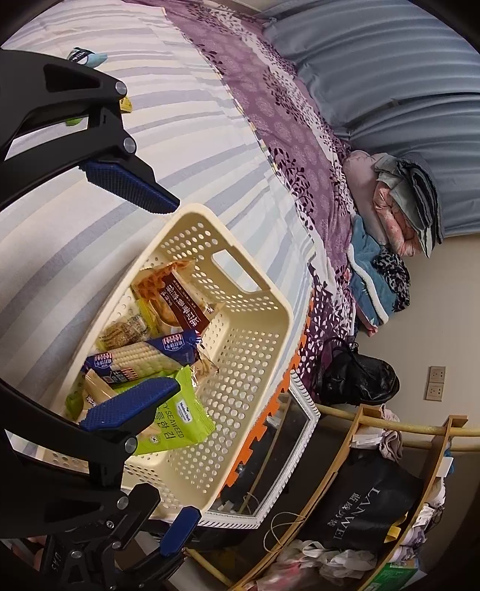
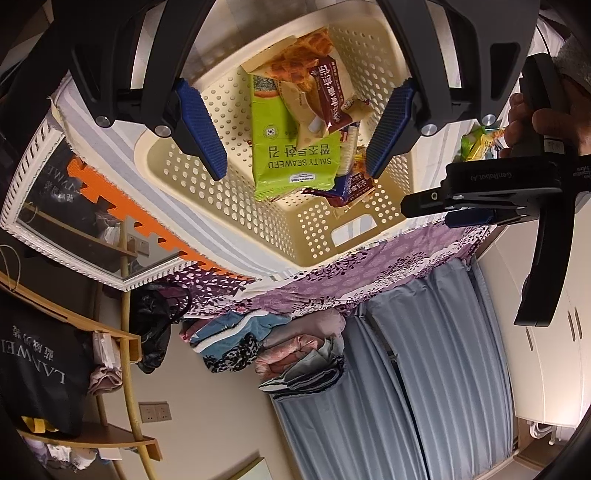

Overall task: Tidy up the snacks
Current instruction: 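Move both tools back toward the last snack packs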

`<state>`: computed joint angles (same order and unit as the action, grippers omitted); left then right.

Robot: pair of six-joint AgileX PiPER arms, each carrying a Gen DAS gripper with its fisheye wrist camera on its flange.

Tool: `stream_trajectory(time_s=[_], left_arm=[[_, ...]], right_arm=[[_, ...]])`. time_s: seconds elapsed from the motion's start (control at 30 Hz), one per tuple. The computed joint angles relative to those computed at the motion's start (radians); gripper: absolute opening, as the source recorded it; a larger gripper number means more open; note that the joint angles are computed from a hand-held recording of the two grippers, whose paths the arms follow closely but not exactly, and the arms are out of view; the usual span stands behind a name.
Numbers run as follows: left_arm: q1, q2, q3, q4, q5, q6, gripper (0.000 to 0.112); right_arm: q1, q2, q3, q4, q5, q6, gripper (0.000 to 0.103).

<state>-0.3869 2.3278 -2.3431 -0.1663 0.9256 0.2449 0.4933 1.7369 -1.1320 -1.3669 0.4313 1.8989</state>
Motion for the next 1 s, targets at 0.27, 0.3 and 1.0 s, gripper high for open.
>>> stream_trajectory(time_s=[0.27,0.3,1.0], left_arm=[[0.03,-0.068,0.127,-0.006,-0.07,0.005,0.092],[0.038,-0.077,0.144,-0.01,-0.077,0.006,0.092],[0.239,-0.263,0.473,-0.155,-0.224,0.072,0.093]], right_arm=[[0.036,0.027,-0.059,0.065,0.006,-0.086,0.077],[0.042,0.033,-0.07,0.078,0.007,-0.105,0.077],[0.16,0.221,-0.415,0.45,0.044,-0.586,0.077]])
